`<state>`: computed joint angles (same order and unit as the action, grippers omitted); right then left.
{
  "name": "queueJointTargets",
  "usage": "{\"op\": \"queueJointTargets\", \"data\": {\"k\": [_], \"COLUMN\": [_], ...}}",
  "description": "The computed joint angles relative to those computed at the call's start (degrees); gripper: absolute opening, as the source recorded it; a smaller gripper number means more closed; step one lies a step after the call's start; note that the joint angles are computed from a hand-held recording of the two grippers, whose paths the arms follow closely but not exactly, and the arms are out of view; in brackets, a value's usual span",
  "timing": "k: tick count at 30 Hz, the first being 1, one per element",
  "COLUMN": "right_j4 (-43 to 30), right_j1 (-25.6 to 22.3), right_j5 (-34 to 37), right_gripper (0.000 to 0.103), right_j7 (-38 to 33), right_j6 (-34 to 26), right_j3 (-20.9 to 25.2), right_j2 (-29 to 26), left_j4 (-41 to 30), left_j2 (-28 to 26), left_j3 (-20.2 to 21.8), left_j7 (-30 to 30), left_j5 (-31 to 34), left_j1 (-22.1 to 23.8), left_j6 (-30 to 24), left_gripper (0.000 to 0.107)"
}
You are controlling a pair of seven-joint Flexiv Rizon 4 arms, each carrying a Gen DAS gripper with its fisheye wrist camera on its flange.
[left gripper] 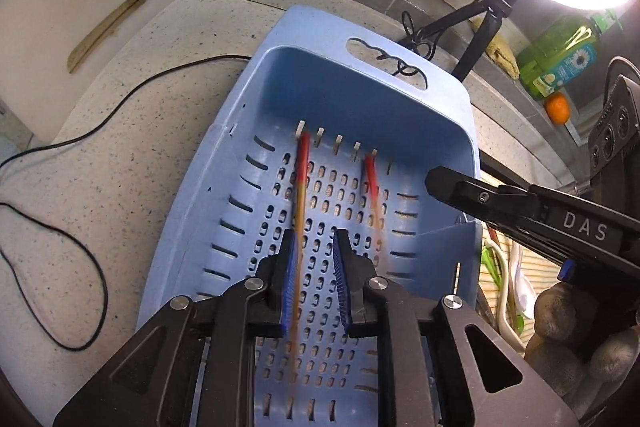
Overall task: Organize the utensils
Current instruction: 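Carry both chopsticks into the blue basket and open both tools, then withdraw both tools from the basket back over the towel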
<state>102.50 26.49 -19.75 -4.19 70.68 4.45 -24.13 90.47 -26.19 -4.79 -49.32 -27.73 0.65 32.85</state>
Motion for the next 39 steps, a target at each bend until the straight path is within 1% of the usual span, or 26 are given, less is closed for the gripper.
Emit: {"op": "queueJointTargets", "data": {"k": [2,4,8,10,14,17,19,22,24,28,29,31,32,33,35,37,39], "right_j4": [0.44,1.34,4.22,6.02,9.04,12.27,15.71,20.76,22.86,27.10,27.94,29.14,29.67,30.19,31.08,31.88,32.74], "right_j1": [0.14,0.50,0.95,0.83,-0.31,-1.00,-1.46,-3.62,-5.54,-9.73,-10.66,-11.87,-12.37,-12.83,-12.68,-11.52,-10.65], "right_j5": [-0.48,-1.32,-4.01,-5.25,-7.09,-9.91,-14.01,-20.83,-22.30,-27.35,-27.41,-24.63,-23.08,-21.78,-16.70,-9.63,-3.44], "right_gripper": [0.014,0.022,0.026,0.032,0.035,0.038,0.042,0.046,0.048,0.053,0.054,0.065,0.067,0.068,0.068,0.068,0.068], "right_j7": [-0.11,0.48,1.91,2.81,1.79,2.32,5.20,9.80,9.93,11.28,10.73,7.20,5.34,3.72,-1.46,-7.53,-11.73], "right_j6": [0.43,1.09,2.21,3.10,3.49,4.26,6.25,9.74,10.05,9.81,9.70,8.69,8.26,8.06,6.27,3.89,2.76], "right_j3": [-0.19,-0.68,-1.56,-1.74,-0.72,-0.58,-1.30,-1.49,-0.21,2.09,2.84,4.50,5.26,5.89,6.98,7.57,7.90], "right_j2": [0.49,1.30,3.73,5.20,8.26,11.25,13.92,17.89,20.08,25.02,26.02,27.98,28.90,29.62,31.43,33.35,34.88], "left_j4": [0.29,0.58,1.79,3.06,6.08,9.07,11.30,14.10,16.51,20.77,21.63,23.40,24.27,25.12,26.50,27.70,28.78], "left_j2": [0.43,0.86,2.30,3.48,6.42,9.21,11.30,13.99,15.95,19.37,20.05,21.43,22.13,22.76,23.86,24.82,25.62], "left_j3": [0.02,0.00,0.04,0.03,0.25,0.57,0.87,1.46,1.88,2.59,2.77,3.12,3.28,3.41,3.66,3.83,3.91], "left_j7": [0.21,0.29,0.72,1.16,2.15,2.94,3.43,3.62,3.62,3.63,3.55,3.38,3.16,3.02,2.88,2.72,2.39], "left_j5": [-0.16,-0.63,-1.37,-2.27,-3.91,-5.22,-6.04,-6.88,-7.44,-8.68,-8.74,-8.94,-8.94,-9.10,-9.58,-9.80,-9.79], "left_j1": [0.05,0.25,0.27,0.32,0.05,-0.51,-1.01,-1.78,-2.48,-3.77,-4.08,-4.72,-5.04,-5.35,-5.86,-6.38,-6.94], "left_j6": [0.47,0.52,1.10,1.48,2.34,3.37,3.88,3.93,4.32,4.00,3.84,3.87,3.91,3.92,3.72,3.57,3.69], "left_gripper": [0.016,0.016,0.016,0.016,0.016,0.023,0.024,0.025,0.029,0.030,0.030,0.030,0.030,0.030,0.030,0.030,0.030]}}
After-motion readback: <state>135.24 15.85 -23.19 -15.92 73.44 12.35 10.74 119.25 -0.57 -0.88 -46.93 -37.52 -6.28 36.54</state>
